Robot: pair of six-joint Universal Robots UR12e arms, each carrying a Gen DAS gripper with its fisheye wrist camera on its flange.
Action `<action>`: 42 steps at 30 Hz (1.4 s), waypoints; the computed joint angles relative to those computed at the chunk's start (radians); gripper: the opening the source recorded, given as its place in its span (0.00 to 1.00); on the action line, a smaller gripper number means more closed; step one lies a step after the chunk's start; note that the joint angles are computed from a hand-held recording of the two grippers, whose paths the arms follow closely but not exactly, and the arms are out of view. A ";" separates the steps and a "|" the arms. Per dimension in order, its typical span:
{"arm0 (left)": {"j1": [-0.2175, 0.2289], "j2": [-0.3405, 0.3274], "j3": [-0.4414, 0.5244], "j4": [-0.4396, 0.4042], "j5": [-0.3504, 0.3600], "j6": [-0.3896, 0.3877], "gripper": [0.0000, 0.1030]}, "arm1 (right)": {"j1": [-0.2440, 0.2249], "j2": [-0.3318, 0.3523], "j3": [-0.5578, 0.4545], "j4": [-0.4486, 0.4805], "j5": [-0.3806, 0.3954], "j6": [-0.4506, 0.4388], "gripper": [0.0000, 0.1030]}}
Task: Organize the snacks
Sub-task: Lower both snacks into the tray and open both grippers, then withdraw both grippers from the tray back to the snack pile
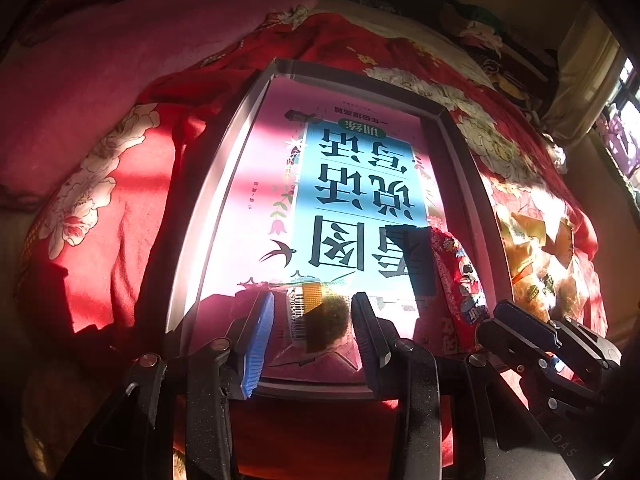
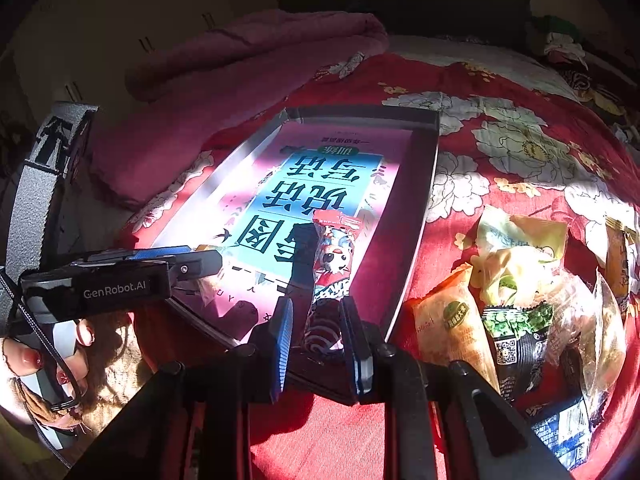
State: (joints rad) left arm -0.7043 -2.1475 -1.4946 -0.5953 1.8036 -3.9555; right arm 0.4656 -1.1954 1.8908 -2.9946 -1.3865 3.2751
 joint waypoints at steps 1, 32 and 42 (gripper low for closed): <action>0.000 0.001 -0.001 0.001 0.002 -0.001 0.40 | 0.002 -0.001 0.000 0.000 -0.006 -0.001 0.24; -0.027 0.016 0.012 0.071 0.055 0.010 0.55 | 0.017 -0.041 0.037 -0.087 -0.130 -0.030 0.42; -0.046 0.007 0.044 0.069 0.079 0.039 0.68 | 0.005 -0.068 0.070 -0.133 -0.150 -0.021 0.46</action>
